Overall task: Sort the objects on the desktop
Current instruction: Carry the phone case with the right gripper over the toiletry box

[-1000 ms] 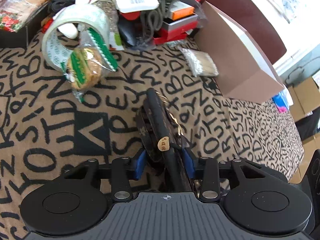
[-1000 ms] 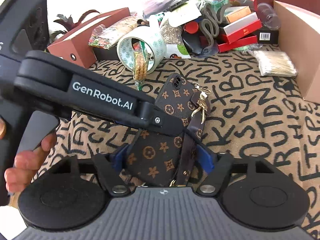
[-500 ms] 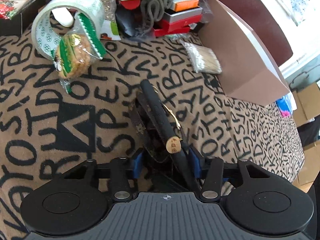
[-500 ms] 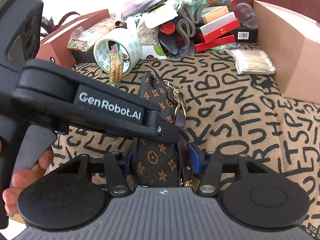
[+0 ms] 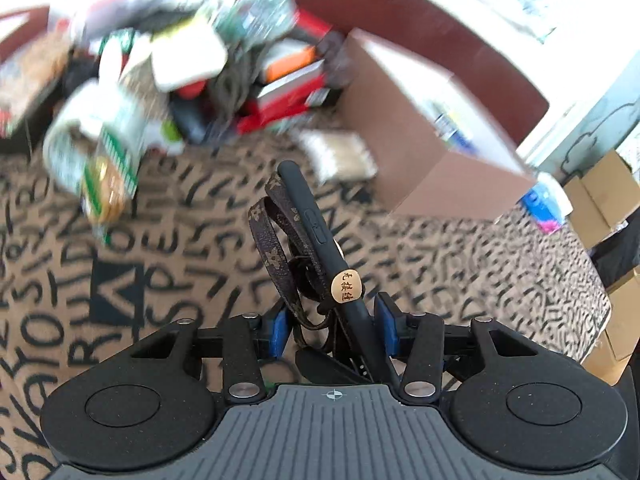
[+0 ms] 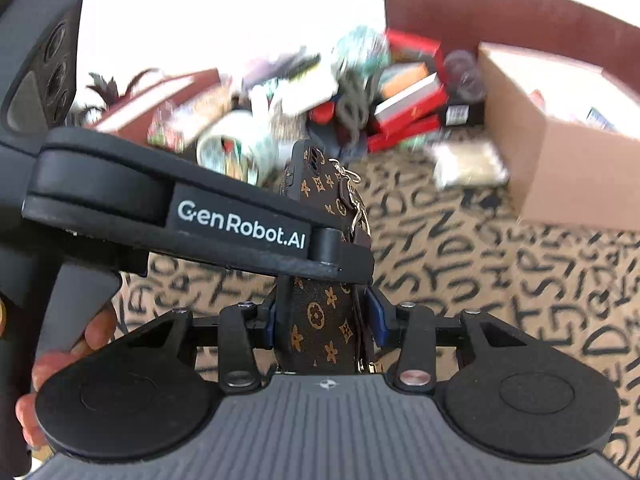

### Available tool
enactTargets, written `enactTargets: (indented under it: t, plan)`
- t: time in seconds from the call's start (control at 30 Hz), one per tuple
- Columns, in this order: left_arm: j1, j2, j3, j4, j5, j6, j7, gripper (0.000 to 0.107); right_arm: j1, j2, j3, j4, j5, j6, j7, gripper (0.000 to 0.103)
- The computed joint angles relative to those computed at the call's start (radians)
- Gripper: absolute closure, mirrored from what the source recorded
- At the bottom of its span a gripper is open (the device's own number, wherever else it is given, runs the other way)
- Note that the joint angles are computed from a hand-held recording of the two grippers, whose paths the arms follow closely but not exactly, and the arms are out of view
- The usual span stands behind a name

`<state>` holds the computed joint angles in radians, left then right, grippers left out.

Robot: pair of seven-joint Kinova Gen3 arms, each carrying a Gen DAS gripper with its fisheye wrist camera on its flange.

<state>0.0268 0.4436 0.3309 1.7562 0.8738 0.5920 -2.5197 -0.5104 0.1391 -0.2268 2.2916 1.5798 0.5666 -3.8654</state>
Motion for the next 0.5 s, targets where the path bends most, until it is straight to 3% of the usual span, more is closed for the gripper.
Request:
enactTargets:
  t: [0.13, 0.27, 0.5]
  plan:
    - [-0.010, -0.054, 0.042, 0.017, 0.087, -0.024, -0.081, 0.059, -0.017, -0.069, -0.012, 0.034, 0.032, 0.080, -0.057, 0.056]
    - [0.034, -0.078, 0.040, -0.027, 0.139, -0.018, -0.123, 0.058, -0.004, -0.138, 0.000, 0.046, 0.047, 0.118, -0.021, 0.057]
    - [0.142, -0.040, 0.019, -0.227, 0.086, 0.021, -0.006, 0.051, 0.097, -0.225, 0.083, 0.001, 0.114, 0.045, 0.091, 0.057]
